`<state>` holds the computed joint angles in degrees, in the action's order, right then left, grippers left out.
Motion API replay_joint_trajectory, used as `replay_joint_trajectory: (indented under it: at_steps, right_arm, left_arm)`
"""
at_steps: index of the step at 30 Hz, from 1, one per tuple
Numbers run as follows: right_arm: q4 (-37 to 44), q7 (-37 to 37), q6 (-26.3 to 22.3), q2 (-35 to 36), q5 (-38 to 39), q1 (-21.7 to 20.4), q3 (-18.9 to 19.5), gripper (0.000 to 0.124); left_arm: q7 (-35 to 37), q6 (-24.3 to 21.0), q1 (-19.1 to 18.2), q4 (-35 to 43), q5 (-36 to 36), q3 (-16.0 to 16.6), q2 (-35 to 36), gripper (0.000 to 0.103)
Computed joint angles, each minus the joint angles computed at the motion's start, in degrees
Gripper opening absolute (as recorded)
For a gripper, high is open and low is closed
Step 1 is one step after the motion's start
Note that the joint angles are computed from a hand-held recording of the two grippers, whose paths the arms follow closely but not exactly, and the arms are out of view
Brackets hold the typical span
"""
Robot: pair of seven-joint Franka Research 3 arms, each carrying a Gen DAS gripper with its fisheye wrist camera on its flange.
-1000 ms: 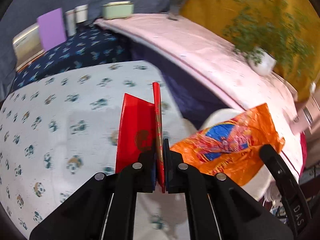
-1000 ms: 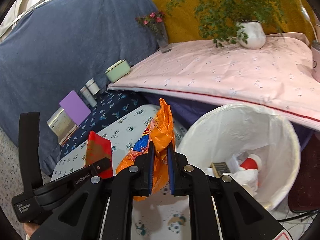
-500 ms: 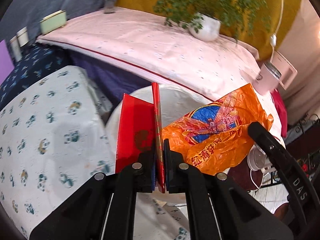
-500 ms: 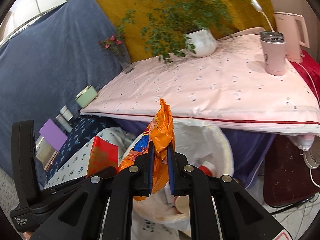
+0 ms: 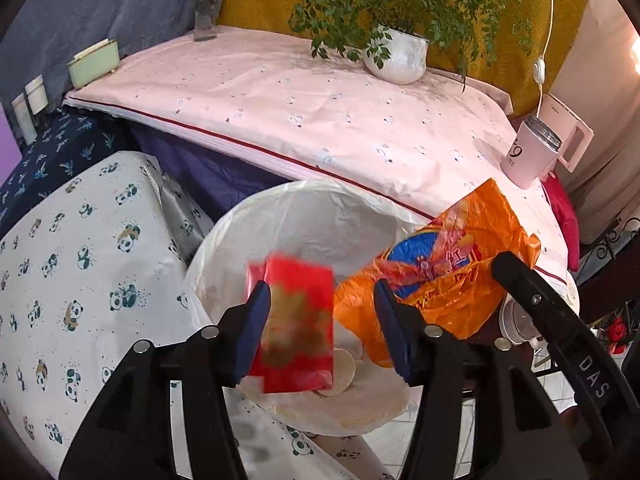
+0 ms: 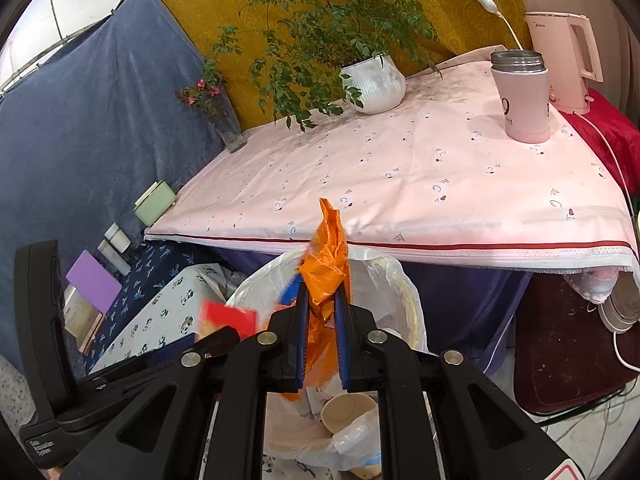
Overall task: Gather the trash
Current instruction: 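Open both grippers to drop the red box and orange bag into the bin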
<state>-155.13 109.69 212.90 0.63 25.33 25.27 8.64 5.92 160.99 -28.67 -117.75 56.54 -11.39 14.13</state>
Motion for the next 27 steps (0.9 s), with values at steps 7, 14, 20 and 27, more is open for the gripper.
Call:
replay_joint_trajectory:
  at_steps: [7,14,20,27]
  right_arm:
    - [1.58,0.68,-0.34,1.27,-2.09,-0.02,0.1,0.012]
    - [4.61,-4.53,-1.34,2.47,2.34,1.62,0.72,0.025]
    - [4.44,-5.94,-1.89,1.49,3.4,2.26,1.07,0.027]
    - [4.29,-11.75,-3.33,-0.52,9.47,3.8,2.03,0.029]
  left_arm:
    - [-1.48,-0.46,0.33,-0.81,0.71,0.34,-0.88,0.054]
    - [-8.1,-4.03,0.44,-2.39,6.11,0.32,-3.04,0.075]
    - [-9.89,-4.36,2.25,-4.05,6.97,-0.97,-4.78,0.076]
    - [-11.31,-5.49,3.14,-6.07,7.79,-2.38,-7.21,0.076]
